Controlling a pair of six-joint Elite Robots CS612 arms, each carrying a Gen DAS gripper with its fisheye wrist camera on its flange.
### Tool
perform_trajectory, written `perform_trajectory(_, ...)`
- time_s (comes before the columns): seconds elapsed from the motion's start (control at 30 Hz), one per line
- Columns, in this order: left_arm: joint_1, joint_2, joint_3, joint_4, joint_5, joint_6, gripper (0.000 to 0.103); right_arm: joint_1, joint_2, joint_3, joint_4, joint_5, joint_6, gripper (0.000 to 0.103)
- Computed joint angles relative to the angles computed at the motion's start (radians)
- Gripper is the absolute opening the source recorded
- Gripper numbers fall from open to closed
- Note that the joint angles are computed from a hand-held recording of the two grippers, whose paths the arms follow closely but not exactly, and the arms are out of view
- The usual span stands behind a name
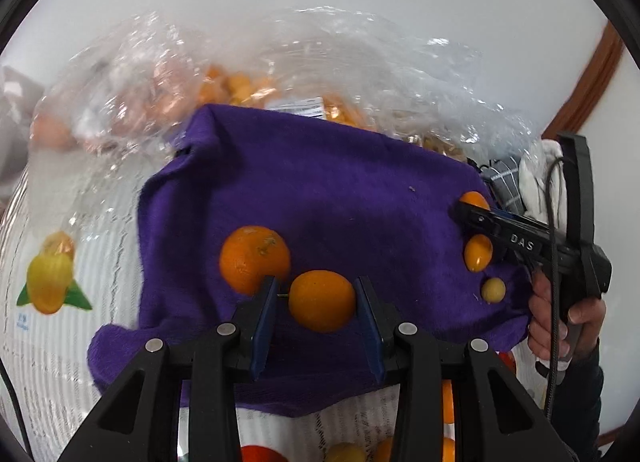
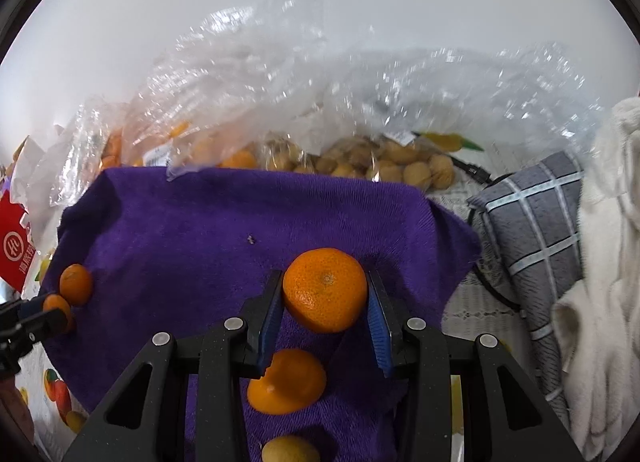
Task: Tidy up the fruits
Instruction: 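Carry both mandarins over the purple towel and lower them onto it, then open both grippers and withdraw both tools toward the fruit row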
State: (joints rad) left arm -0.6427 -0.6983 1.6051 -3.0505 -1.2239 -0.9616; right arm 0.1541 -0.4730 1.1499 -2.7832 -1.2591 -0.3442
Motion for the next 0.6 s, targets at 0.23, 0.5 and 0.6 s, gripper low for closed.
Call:
perform_trajectory(0.23, 0.002, 0.009, -0.019, 0.018, -0.049, 0.005, 0.037, 0.003, 0.005, -0.010, 0.030, -0.018, -0.011, 0.040)
perform_trajectory(0.5, 0.001, 0.016, -0.030, 0.070, -0.029, -0.016, 0.037, -0.006, -0.030, 0.047, -0.026, 0.009, -0.008, 0.057)
perform_trajectory(0.6, -0.003, 0.020, -0.044, 0.102, -0.017, -0.010, 0.037, -0.011, -0.053, 0.083, -0.053, 0.016, 0.000, 0.057)
